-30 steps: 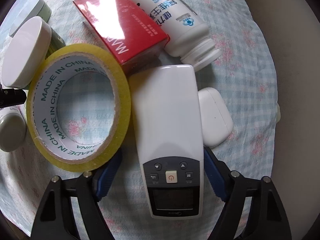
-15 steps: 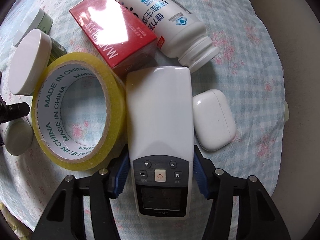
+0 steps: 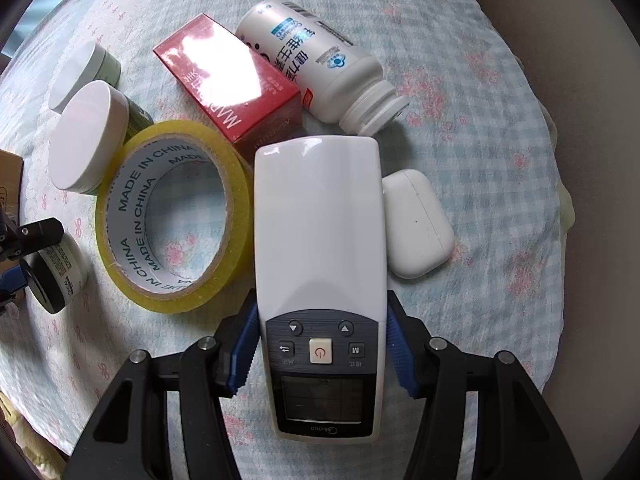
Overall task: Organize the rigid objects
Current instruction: 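Lift the jar and meter and carry both toward the cardboard box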
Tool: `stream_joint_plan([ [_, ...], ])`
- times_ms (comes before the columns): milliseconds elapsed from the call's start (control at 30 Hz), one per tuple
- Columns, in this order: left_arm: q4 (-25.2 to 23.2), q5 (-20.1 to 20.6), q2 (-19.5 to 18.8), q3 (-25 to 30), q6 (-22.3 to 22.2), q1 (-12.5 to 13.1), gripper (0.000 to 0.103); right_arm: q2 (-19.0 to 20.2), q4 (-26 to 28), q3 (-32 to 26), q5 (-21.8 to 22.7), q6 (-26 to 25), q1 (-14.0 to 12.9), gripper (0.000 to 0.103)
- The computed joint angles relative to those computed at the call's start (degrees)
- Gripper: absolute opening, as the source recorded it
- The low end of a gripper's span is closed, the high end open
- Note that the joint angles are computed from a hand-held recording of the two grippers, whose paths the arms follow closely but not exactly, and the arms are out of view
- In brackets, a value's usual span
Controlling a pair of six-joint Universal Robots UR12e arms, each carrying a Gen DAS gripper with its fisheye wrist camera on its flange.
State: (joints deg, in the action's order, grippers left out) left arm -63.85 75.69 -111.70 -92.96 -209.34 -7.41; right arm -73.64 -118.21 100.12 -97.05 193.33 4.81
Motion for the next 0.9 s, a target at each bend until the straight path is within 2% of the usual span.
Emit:
stream_joint_plan([
  [267, -0.29, -0.71, 2.67, -1.27, 0.14, 0.11, 0.047, -2.06, -0.61, 0.41, -0.36, -0.27, 0.0, 0.053],
  [300, -0.5, -0.61, 2.84, -1.22, 0.42, 0.11, 0.047, -2.05, 0.16, -0.4, -0.43, 0.68, 0.95, 0.053],
  [367, -0.77, -0.57, 2.97, -1.26, 0.79, 0.14, 0.047, -2.41, -0.2, -0.24, -0.5, 0.5, 0.83, 0.053],
  [400, -0.54, -0.44, 2.84, -1.26, 1.05, 0.15, 0.047, -2.17, -0.03, -0.78, -0.8, 1.37, 1.7, 0.053],
  [533, -1.17, 0.88, 2.18, -0.36, 3.58, -0.08, 0.047, -2.92, 0.44, -1.15, -1.09, 2.27, 2.39, 0.053],
  [633, -3.58, 2.4, 1.13, 1.54, 6.54, -0.65, 0.048, -3.04, 0.73, -1.37, -1.06, 2.13, 2.34, 0.053],
  [800, -7.85, 3.28, -0.71, 3.92, 8.84, -1.08, 0.053, -3.14, 1.06, -1.09, -1.22, 2.68, 2.76, 0.053],
  [900, -6.18, 2.77, -0.23, 3.07, 8.5, -0.68, 0.054, -2.7, 0.81, -1.2, -1.46, 2.74, 2.87, 0.053],
])
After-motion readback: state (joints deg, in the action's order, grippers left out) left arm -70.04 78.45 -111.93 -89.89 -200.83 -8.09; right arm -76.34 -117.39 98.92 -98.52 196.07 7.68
